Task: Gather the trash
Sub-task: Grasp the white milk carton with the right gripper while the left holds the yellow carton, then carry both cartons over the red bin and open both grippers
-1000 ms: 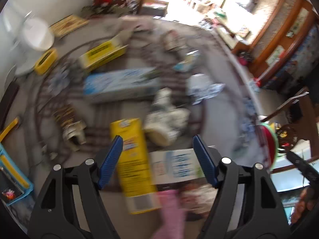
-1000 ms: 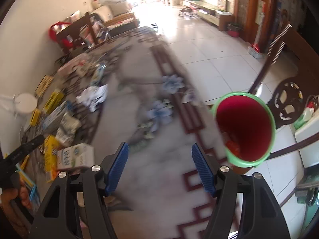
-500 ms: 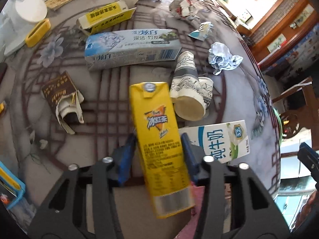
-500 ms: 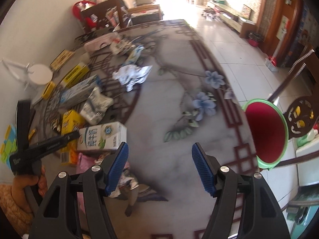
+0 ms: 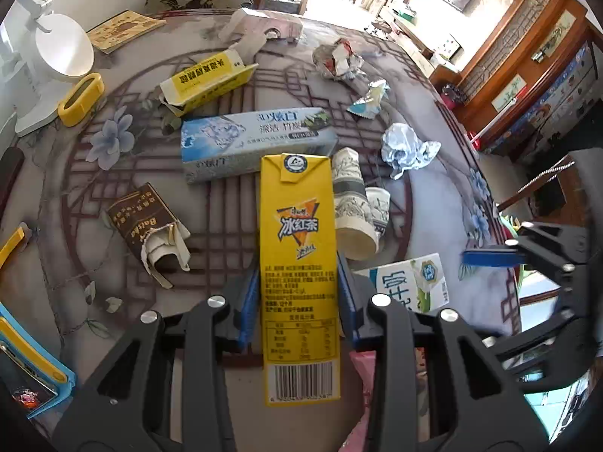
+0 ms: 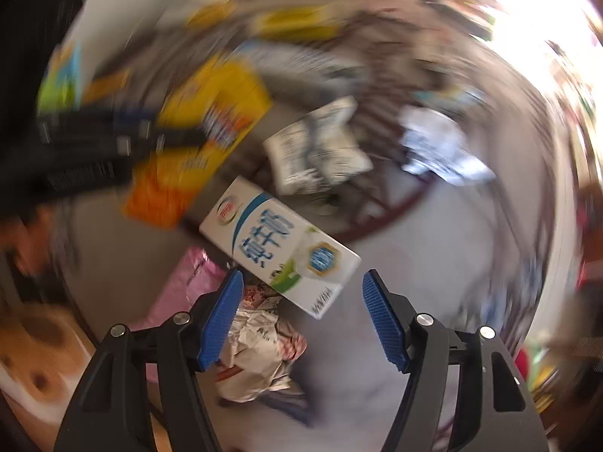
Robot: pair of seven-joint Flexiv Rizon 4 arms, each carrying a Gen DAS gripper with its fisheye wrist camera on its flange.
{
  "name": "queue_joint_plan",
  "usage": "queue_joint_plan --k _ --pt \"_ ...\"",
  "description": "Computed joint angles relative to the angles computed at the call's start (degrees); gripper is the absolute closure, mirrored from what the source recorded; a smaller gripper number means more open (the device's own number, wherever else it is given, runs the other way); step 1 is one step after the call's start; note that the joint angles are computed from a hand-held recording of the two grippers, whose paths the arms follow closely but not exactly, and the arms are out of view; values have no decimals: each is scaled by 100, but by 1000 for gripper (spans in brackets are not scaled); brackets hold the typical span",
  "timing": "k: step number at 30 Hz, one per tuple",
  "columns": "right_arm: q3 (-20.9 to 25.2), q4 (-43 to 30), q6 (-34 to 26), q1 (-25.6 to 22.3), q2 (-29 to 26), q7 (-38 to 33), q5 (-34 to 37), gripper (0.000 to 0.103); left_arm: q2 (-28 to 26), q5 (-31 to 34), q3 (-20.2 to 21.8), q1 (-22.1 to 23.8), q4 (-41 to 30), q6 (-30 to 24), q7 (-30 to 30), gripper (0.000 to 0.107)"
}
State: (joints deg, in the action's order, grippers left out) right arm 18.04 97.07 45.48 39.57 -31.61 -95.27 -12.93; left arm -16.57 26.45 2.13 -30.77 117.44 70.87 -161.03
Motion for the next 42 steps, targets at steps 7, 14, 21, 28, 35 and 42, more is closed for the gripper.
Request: queue_joint_plan --k 7,14,21,28,35,42 --pt "-138 -498 -492 274 -532 -759 -508 30 93 12 54 64 149 2 -197 72" --pt "-162 -915 -755 270 -910 -906 -270 41 112 17 35 147 206 -64 -338 71" --pt "-143 -738 -215 83 -687 -534 123 47 83 43 -16 166 89 -210 -324 71" --pt "-535 89 1097 128 11 1433 -73 48 30 141 -57 99 -165 -334 -247 71" --pt "-1001 1054 2061 272 791 3526 -1155 49 -48 218 -129 12 -519 -446 7 71" --pt "-1186 1901 2427 50 1550 5030 -2340 49 -227 158 -215 -117 -919 -390 369 71"
